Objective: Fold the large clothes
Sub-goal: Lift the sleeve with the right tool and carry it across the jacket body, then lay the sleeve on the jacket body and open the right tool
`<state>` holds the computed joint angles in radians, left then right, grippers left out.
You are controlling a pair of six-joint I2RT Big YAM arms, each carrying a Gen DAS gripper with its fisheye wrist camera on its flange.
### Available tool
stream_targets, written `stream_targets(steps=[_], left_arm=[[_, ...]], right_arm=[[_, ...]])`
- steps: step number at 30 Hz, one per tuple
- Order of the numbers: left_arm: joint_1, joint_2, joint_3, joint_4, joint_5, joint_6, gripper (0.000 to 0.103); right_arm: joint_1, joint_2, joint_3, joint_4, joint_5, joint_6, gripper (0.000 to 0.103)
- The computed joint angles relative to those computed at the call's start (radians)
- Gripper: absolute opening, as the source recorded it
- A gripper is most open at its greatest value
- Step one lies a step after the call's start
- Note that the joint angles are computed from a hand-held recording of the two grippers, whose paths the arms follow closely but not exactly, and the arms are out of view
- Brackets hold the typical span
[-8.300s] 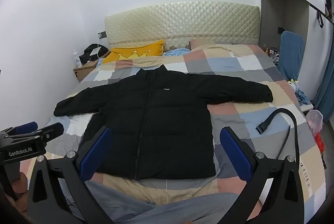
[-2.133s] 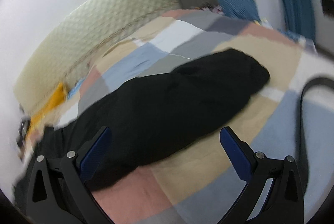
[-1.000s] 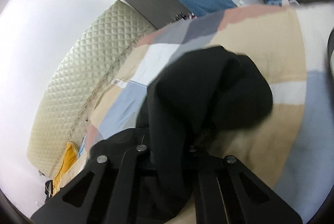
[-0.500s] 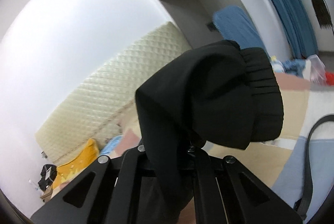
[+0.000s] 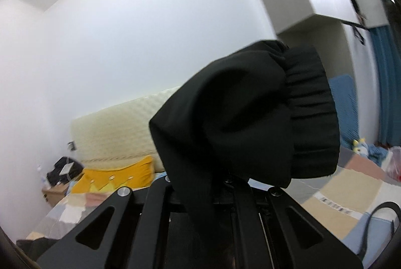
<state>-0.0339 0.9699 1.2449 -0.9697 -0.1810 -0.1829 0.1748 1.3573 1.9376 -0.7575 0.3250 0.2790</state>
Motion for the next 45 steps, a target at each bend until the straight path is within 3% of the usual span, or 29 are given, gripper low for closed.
stream_targets(steps=[3,6,12,16,18,26,35,39,45], left_arm=[[0.048,-0.015,-0.01,0.021,0.024,0.001,0.102],[0.056,-0.029,-0.017,0.016,-0.008,-0.019,0.102],[0.02,-0.089,-0.059,0.108,-0.09,0.042,0.102],[0.094,-0.105,-0.065,0.136,0.015,0.016,0.102],[0.124,-0.102,-0.064,0.135,0.031,0.011,0.102],[0.217,-0.089,-0.066,0.123,0.088,-0.01,0.102],[0.193,-0.076,-0.081,0.127,0.058,0.011,0.102],[0.193,-0.069,-0.084,0.124,0.063,0.015,0.102],[0.181,-0.048,-0.085,0.117,0.054,0.014,0.102]], right_arm=[[0.083,0.03,0.011,0.005,0.038,-0.026,0.006],[0.18,0.071,0.023,0.013,0.068,-0.051,0.006],[0.319,0.152,0.042,-0.004,0.1,-0.11,0.006],[0.395,0.195,0.036,-0.01,0.123,-0.135,0.006],[0.424,0.212,0.013,-0.008,0.123,-0.156,0.006],[0.485,0.296,-0.059,-0.004,0.091,-0.11,0.006],[0.499,0.343,-0.161,-0.055,0.042,-0.145,0.006],[0.508,0.392,-0.152,-0.082,0.029,-0.139,0.009],[0.545,0.449,-0.048,-0.2,0.015,-0.096,0.01]])
